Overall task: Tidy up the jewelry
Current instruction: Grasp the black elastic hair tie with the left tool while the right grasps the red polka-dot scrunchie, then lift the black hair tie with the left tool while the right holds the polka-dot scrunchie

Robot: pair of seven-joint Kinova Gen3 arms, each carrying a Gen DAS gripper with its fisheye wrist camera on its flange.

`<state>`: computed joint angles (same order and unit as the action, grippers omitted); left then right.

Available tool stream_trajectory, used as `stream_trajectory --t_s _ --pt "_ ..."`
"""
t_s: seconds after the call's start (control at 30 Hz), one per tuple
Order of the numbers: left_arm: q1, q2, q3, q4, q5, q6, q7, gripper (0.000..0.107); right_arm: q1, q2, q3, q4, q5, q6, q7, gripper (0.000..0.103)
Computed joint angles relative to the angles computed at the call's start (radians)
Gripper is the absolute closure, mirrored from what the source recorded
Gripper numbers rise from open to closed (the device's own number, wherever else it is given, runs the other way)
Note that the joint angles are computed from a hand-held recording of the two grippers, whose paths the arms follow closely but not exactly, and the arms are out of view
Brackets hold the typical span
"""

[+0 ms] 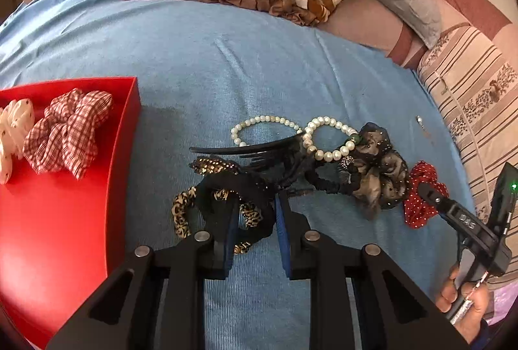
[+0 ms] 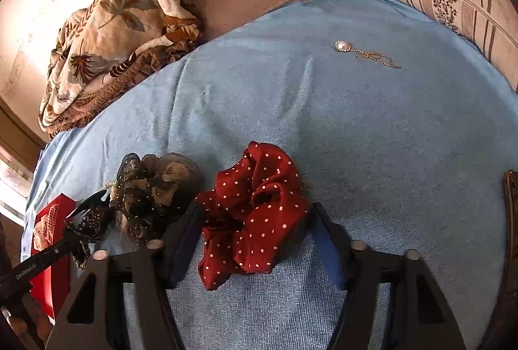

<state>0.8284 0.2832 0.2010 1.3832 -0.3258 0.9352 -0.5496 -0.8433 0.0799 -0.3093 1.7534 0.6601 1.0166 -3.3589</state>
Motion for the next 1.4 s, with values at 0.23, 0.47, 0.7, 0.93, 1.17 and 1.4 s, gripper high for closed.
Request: stream_trajectory --t_s 0.23,0.47,0.7,0.93,1.17,1.4 --pt "0.016 -0.077 0.027 0.063 -0.021 -0.039 0.013 0.086 -0.042 0.0 -0.02 -0.019 0.058 0.072 -0.045 0.092" --pt "-0.058 -0.161 0.095 0.139 0.107 -0.141 -0.086 0.086 -0.102 -0.005 -0.052 -0.04 0.119 0.169 -0.113 0.092" --pt "-0.058 -0.2 0.113 0.158 0.092 -0.171 -0.06 0.08 -0.14 -0.004 -0.066 -0.046 0.125 0.195 -0.156 0.092" --pt "-0.02 -0.192 0.133 0.13 -0.04 -0.065 0.029 0.079 -0.158 -0.019 -0.086 -0.026 0.123 0.174 -0.215 0.091" --pt "0.0 -0.202 0.15 0.191 -0.09 -0.019 0.033 0.063 -0.167 -0.029 -0.103 -0.009 0.112 0.142 -0.252 0.09" --pt "0.033 -0.167 0.151 0.205 -0.125 0.022 -0.056 0.057 -0.191 -0.001 -0.105 -0.038 0.117 0.159 -0.217 0.09"
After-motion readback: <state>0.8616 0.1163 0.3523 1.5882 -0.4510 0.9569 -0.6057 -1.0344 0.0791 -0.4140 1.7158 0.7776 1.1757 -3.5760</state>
